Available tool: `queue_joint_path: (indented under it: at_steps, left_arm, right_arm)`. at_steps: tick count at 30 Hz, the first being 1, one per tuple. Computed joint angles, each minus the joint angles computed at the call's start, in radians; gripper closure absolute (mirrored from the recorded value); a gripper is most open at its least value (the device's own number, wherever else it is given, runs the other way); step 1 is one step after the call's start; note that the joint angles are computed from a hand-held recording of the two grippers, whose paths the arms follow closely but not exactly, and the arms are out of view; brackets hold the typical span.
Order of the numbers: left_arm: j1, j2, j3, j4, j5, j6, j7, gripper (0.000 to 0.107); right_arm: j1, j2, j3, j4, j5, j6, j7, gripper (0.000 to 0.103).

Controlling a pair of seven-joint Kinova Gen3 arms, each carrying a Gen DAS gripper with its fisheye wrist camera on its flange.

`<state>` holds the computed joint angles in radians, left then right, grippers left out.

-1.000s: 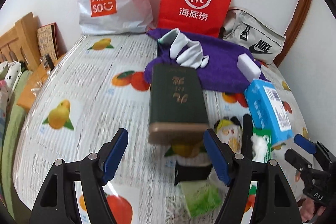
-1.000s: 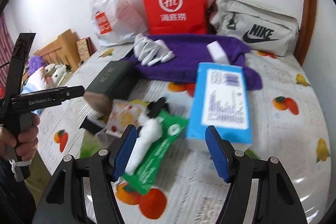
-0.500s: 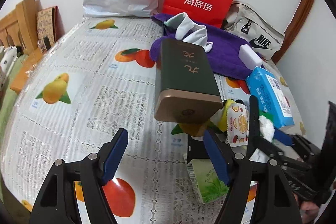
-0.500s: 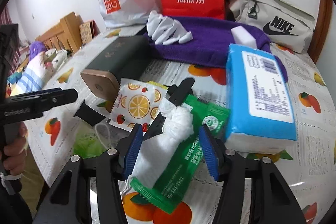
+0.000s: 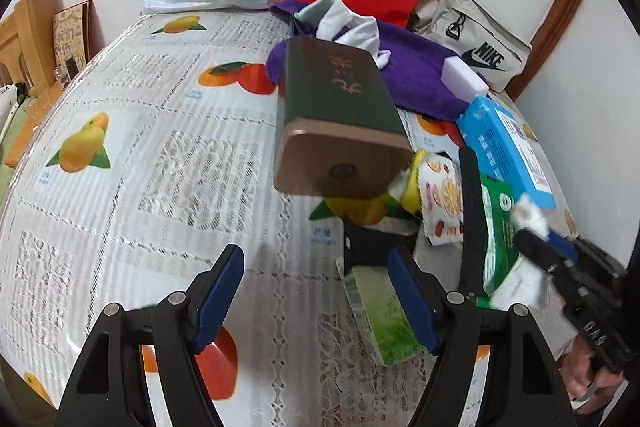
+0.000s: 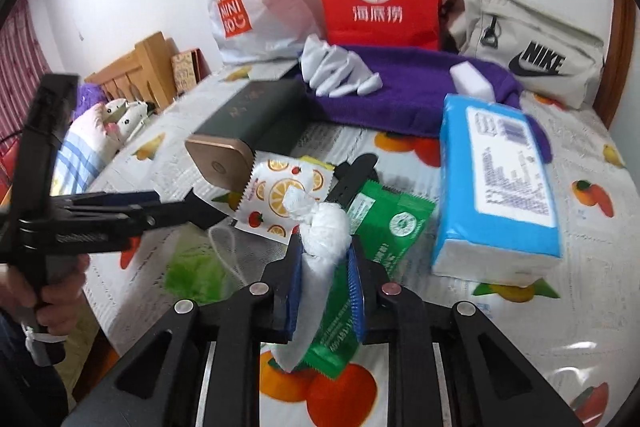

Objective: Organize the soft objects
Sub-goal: 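Grasp the white knotted cloth with the right gripper while the left gripper approaches the green tissue pack, then grasp the green tissue pack with the left gripper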

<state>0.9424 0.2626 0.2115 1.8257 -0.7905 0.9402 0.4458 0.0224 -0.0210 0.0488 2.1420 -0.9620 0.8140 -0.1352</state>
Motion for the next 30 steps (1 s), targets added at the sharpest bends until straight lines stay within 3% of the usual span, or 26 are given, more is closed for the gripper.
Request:
queue_joint_path:
  at_steps: [7,9,12,15,21,23,26,30]
  left_arm:
    - [0.022,0.050,0.005,-0.056,0.029,-0.003,-0.068,0.034]
    - [0.032,0.058,-0.004,-0.065,0.031,-0.021,-0.080,0.026]
    - [0.043,0.086,-0.015,-0.107,0.052,-0.009,-0.113,0.022]
    - [0.044,0.132,-0.023,-0.169,0.103,0.035,-0.180,0.022]
    - [0.101,0.227,-0.063,-0.304,0.131,0.223,-0.260,0.022]
    - [0.122,0.240,-0.084,-0.321,0.139,0.265,-0.270,0.028]
    - [0.136,0.205,-0.094,-0.272,0.126,0.256,-0.213,0.056]
    - [0.126,0.145,-0.087,-0.182,0.097,0.196,-0.123,0.056]
  right_arm:
    - [0.063,-0.020,0.062,0.000,-0.016,0.046,0.049,0.082]
    - [0.080,-0.019,0.072,0.003,-0.011,0.042,0.054,0.082]
    - [0.103,-0.019,0.083,0.006,0.000,0.041,0.065,0.082]
    - [0.124,-0.011,0.091,0.011,0.013,0.039,0.081,0.082]
    - [0.154,0.041,0.078,0.021,0.059,-0.006,0.054,0.082]
    - [0.156,0.051,0.063,0.032,0.080,-0.041,0.038,0.082]
    - [0.151,0.064,0.054,0.048,0.090,-0.079,0.031,0.082]
    - [0.178,0.064,0.044,0.063,0.056,-0.078,0.067,0.082]
